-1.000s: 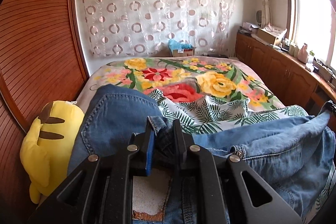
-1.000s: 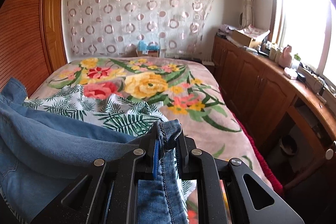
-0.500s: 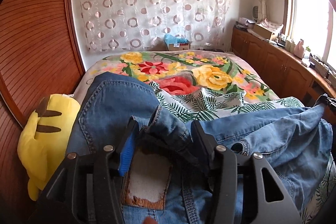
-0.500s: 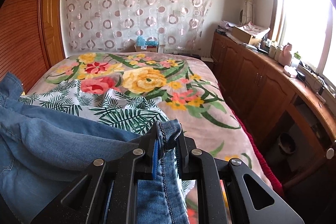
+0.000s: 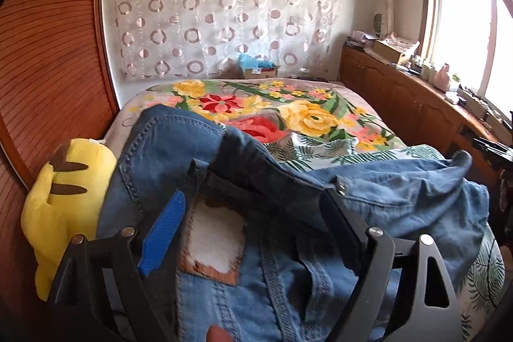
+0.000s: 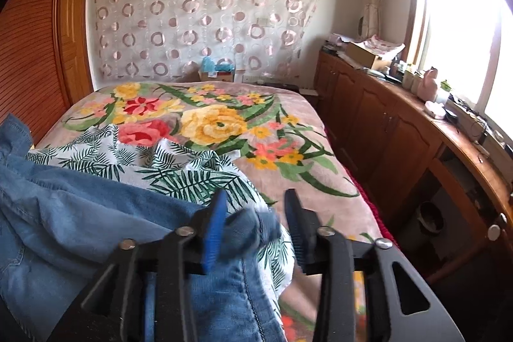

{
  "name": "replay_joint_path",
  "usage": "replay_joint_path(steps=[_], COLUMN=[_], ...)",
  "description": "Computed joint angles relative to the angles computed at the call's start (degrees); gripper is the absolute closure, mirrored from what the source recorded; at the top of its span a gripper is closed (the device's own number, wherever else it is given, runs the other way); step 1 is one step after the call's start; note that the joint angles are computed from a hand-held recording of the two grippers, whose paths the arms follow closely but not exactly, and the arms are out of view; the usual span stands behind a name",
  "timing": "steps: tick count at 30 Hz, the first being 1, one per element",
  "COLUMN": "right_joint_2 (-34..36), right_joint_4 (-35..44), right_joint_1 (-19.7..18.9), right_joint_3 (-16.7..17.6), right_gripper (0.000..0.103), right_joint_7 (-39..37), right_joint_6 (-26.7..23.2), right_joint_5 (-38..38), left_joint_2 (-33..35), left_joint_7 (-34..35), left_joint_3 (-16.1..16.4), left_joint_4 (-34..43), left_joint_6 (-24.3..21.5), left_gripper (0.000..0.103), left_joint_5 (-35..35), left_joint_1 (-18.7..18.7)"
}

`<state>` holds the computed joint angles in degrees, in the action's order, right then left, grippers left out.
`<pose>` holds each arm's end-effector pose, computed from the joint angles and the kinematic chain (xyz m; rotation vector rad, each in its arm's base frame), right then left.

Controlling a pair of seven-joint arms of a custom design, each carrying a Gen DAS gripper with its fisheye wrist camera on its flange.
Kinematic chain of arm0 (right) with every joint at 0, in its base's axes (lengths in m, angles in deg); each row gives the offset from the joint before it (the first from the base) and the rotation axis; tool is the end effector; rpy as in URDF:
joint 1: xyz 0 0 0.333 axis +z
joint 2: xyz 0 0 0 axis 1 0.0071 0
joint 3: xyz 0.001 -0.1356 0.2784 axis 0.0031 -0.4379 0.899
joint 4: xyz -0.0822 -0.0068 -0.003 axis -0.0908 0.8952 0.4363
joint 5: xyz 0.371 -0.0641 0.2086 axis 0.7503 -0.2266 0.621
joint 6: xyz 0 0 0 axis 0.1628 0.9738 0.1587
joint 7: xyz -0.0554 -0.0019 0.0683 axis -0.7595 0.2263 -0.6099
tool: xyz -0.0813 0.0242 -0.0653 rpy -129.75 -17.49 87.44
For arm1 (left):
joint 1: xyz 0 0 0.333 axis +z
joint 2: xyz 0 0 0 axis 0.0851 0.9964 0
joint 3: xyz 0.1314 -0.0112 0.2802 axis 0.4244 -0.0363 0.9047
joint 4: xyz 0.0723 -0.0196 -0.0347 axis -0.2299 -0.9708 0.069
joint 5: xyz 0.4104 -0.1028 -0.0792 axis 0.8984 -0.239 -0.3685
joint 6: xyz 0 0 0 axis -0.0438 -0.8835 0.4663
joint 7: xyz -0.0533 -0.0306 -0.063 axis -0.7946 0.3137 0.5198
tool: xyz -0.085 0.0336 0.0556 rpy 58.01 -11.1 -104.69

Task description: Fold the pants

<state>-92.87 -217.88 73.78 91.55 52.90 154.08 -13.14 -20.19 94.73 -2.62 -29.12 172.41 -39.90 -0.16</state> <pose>0.3159 -0.0347 0.5163 -1.2530 2.0583 -1.2511 0.6214 -0.1409 0.4389 -1.1688 2.2400 -1.1742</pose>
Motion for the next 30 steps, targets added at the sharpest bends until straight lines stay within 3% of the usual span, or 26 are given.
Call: replay_joint_path(steps=[3,7,15,20,26,28,29,30], right_joint_2=[0.13,3.49,21.18,30.18,38.04,39.58,40.06,40.99], right_joint_4=[-0.07,0.28,6.45,11.28,18.29,19.92,20.68,21.37], right_joint_1=[1.89,7.86,19.45,23.82,25.22,26.99,27.64,26.58], right_joint_3=[-0.43,-3.11,-6.15,-8.19,-9.33,-10.92,-11.59,-10.41], right_gripper=[0.059,0.058,0.058,0.058,0.058,0.073,0.089,0.095], right_joint_7=[-0.99,-5.23,-15.98,-22.51,-28.95,-32.54,-34.41,-34.23], right_joint_6=[1.04,5.79,13.84,11.91,6.93,6.08,5.63,6.26], right_joint_5=[0.45,3.29,10.39,14.63,19.2,21.73,23.02,22.61], left_joint_2=[-1.56,-3.04,-5.34,-6.03,-5.6,-5.78,-5.83,-5.83], left_joint_7=[1.8,2.82,8.12,13.17,8.6,8.68,8.97,9.22], left_joint_3=[-0.05,0.2,1.14,1.1,1.71,1.68,1.72,1.73], left_joint_4=[-2.2,-4.93,-8.34,-10.24,-10.67,-10.88,-10.93,-10.94], left_joint_6=[-0.85,-1.58,-3.63,0.91,-0.48,-0.41,-0.4,-0.31], left_gripper=[0.017,0.017,0.017,0.017,0.017,0.017,0.017,0.017], left_joint_5=[-1.62,-1.55,-6.99,-12.0,-6.95,-7.04,-7.11,-7.27], left_joint_1=[-0.16,-1.28,-2.82,-4.2,-3.95,-3.98,-3.96,-3.97])
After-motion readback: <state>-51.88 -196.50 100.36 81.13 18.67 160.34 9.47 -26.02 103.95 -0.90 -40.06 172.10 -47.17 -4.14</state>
